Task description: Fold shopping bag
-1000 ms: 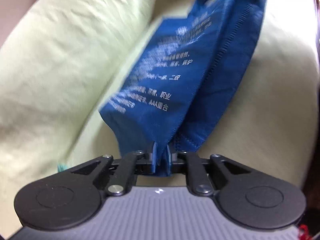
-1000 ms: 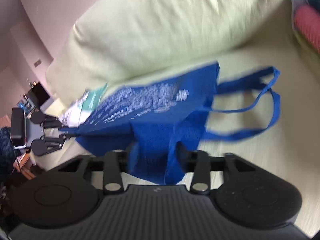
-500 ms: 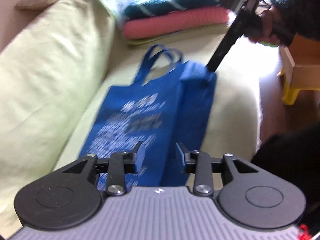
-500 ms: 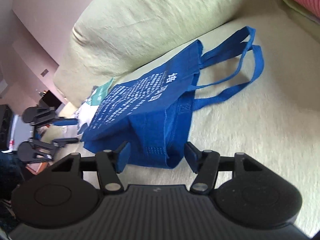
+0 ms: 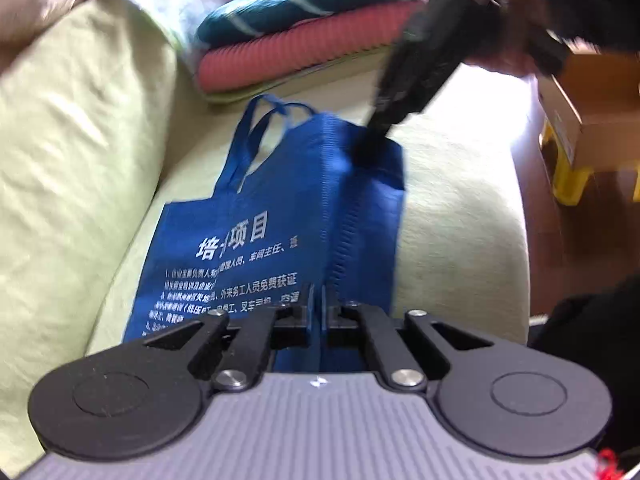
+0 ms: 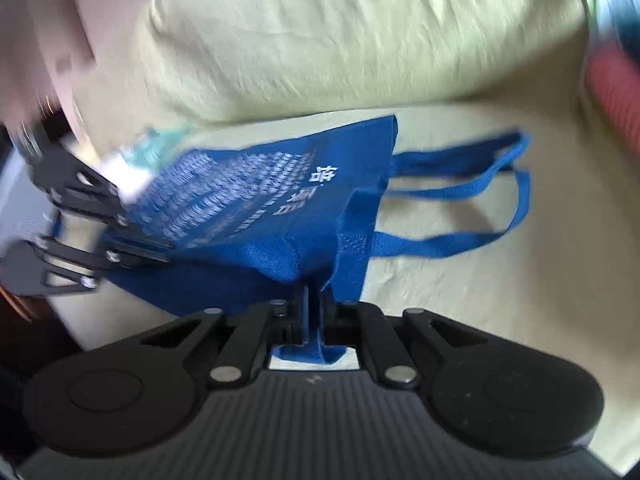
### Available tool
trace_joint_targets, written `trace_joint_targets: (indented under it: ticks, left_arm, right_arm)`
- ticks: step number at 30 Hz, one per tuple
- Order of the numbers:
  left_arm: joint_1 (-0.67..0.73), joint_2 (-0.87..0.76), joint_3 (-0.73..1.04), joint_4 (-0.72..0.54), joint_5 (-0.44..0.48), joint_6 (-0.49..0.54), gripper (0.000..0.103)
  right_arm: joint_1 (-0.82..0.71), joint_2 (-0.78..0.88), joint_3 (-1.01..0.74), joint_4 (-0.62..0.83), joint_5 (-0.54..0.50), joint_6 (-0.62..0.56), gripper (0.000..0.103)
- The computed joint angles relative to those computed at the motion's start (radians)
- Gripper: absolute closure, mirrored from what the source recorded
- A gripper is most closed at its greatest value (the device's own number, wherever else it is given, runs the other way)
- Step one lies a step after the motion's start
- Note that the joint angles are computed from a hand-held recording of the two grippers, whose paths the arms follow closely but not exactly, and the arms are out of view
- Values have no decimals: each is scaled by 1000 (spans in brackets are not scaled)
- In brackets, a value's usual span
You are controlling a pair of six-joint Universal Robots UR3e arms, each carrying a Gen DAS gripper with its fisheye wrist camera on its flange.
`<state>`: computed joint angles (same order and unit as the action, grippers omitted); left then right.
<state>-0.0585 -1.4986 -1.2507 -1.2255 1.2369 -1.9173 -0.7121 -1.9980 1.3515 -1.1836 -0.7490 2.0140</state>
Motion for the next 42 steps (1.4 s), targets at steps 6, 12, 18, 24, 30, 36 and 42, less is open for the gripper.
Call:
trace_joint_targets:
  ticks: [6, 12, 18, 24, 30, 36, 42]
  left_arm:
    - [-59, 76, -214, 208, 78, -9, 103]
    - [-36, 119, -238, 230, 52, 15, 103]
    - [-43, 150, -300, 305, 61, 52, 103]
    - [-36, 189, -311, 296, 68, 14, 102]
    - [-111, 161, -240, 186, 59, -98, 96]
    - [-160, 53, -205, 206, 155, -280, 97]
    - [-138, 44, -109, 57, 114, -254, 97]
  right_arm:
    - [4, -211, 136, -253, -115, -108, 65]
    - [225, -112, 88, -412, -236, -373, 58]
    - [414, 125, -160, -353, -372, -543, 56]
    - [509, 177, -198, -351, -472, -657, 101]
    - [468, 93, -127, -406, -413, -620, 101]
    - [358, -210, 237, -642, -296, -659, 101]
    - [326, -477, 595, -777, -325, -774, 101]
